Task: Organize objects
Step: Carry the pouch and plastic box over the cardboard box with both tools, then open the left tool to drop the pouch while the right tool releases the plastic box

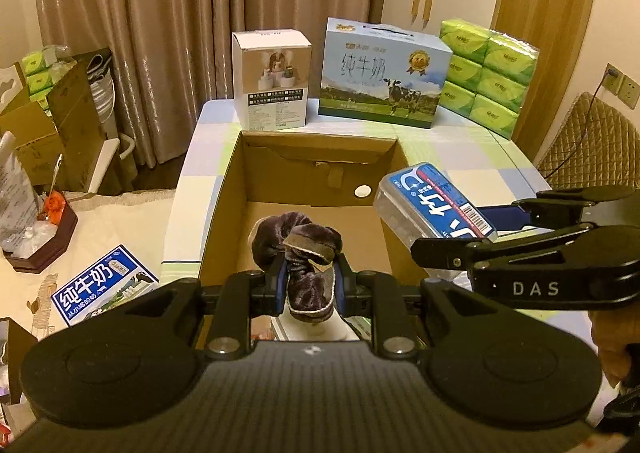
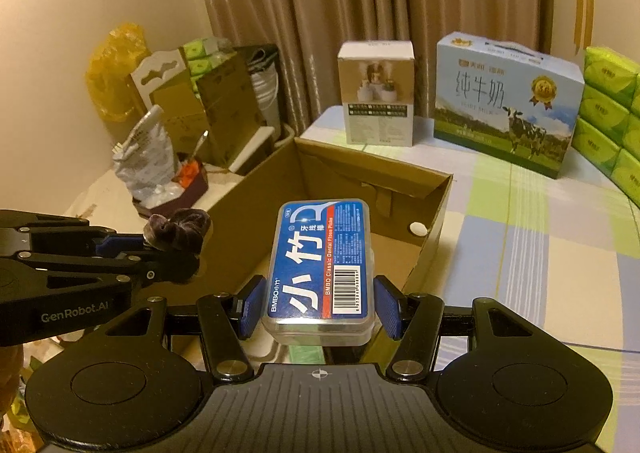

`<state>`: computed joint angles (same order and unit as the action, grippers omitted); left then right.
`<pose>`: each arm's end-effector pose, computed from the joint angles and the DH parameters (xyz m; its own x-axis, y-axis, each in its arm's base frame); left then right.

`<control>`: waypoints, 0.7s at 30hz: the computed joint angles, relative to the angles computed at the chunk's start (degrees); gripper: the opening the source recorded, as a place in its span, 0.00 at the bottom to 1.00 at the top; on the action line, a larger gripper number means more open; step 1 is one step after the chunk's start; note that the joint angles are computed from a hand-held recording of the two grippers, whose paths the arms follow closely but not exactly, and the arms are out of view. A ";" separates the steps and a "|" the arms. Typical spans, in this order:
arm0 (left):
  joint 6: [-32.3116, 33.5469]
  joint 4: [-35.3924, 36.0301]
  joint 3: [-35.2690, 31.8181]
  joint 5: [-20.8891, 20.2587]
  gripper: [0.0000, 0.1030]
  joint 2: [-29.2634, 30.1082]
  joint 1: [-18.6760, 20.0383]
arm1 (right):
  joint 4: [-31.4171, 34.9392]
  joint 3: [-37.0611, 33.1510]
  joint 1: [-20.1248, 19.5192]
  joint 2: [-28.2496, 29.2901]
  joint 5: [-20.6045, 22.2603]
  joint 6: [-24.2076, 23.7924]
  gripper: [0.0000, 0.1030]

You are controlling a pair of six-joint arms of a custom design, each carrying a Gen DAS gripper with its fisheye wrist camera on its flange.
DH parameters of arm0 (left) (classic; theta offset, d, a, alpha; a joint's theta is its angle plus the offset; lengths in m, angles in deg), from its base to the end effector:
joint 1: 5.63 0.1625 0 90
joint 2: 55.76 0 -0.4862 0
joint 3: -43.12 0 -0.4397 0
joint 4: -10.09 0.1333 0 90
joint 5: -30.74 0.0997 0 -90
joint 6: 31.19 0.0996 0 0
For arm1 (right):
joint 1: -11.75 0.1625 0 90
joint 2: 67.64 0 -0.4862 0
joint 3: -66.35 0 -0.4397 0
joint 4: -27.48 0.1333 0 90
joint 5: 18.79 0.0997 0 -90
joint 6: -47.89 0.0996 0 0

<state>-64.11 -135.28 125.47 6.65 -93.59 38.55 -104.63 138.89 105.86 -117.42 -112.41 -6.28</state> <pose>-0.4197 -0.7205 0.1312 -0.7250 -0.2268 -0.6503 0.3697 0.6686 -0.6453 0.1873 -0.8351 0.3029 -0.5288 -0.7926 0.3035 -0.8479 0.5098 -0.1457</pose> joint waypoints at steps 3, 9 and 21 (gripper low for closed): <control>0.73 0.17 -0.98 -0.95 0.18 0.31 1.09 | 0.25 -1.40 0.08 1.36 -0.77 0.13 0.53; 1.58 1.21 -2.43 -1.78 0.19 0.90 2.46 | 1.64 -4.12 0.09 3.38 -1.76 0.99 0.53; 3.44 0.72 -5.19 -2.11 0.29 2.42 4.16 | 2.16 -6.97 0.02 5.26 -1.99 2.16 0.53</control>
<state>-60.67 -134.56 120.28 4.54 -91.17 42.71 -102.46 131.91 105.88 -112.16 -114.40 -4.11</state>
